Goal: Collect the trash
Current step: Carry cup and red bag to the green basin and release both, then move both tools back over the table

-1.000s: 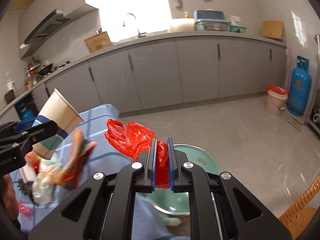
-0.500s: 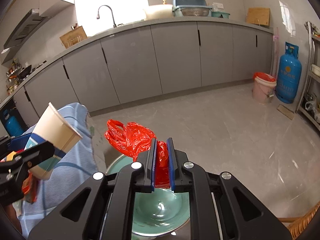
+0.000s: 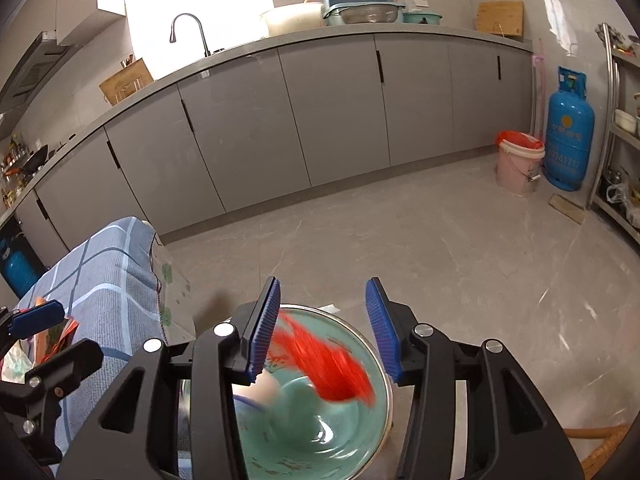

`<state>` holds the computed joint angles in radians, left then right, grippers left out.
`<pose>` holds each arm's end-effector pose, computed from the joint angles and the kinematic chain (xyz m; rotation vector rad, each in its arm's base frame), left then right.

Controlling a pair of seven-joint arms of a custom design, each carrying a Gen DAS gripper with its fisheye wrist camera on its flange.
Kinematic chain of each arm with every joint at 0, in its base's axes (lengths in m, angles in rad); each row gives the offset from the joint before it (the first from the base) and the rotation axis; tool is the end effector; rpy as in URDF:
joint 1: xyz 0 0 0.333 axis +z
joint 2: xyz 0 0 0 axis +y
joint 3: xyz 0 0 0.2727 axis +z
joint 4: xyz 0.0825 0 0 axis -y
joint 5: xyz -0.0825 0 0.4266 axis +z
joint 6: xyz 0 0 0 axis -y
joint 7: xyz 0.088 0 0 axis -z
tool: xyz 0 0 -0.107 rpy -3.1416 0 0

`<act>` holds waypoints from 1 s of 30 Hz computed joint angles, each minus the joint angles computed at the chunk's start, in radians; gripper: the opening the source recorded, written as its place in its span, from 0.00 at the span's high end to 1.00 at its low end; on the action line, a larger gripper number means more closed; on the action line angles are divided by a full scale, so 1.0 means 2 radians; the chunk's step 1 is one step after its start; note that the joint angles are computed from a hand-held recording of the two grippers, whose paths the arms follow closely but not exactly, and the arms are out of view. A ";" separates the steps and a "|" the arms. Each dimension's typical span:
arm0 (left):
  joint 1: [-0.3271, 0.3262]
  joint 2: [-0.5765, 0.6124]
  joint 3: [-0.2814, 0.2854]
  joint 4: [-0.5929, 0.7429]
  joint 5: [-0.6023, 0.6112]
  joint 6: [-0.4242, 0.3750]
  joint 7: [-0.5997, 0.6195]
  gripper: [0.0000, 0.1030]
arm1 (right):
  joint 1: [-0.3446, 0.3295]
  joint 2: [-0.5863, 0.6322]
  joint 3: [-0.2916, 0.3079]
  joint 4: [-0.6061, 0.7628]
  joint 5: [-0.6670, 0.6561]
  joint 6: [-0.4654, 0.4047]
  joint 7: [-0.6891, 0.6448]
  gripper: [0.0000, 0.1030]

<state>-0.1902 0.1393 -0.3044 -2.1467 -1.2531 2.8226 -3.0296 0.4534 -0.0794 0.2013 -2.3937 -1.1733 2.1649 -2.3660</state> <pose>0.5540 -0.2443 0.3031 -0.6919 2.5577 -1.0858 0.4336 0.2856 0.2820 -0.8001 2.3169 -1.0286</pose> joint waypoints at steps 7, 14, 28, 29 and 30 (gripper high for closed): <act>0.006 -0.013 0.005 -0.008 -0.017 0.005 0.012 0.16 | 0.010 -0.005 0.009 0.005 0.010 -0.018 0.003 0.50; 0.004 -0.041 0.022 -0.025 -0.043 0.003 0.027 0.12 | 0.029 0.007 0.021 0.038 0.011 -0.045 -0.005 0.43; 0.014 -0.087 0.064 -0.056 -0.046 -0.024 0.019 0.12 | 0.080 0.070 0.015 0.133 0.001 -0.079 -0.049 0.37; 0.015 -0.089 0.066 -0.057 -0.048 -0.026 0.020 0.12 | 0.083 0.072 0.013 0.138 0.000 -0.079 -0.052 0.36; 0.017 -0.093 0.070 -0.060 -0.052 -0.029 0.023 0.12 | 0.087 0.080 0.013 0.148 -0.002 -0.081 -0.057 0.36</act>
<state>-0.1569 -0.0467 -0.1648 -2.2662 -1.3563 2.7656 -2.9831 0.6269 0.0802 0.2265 -2.0974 -1.1765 2.0020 -2.4798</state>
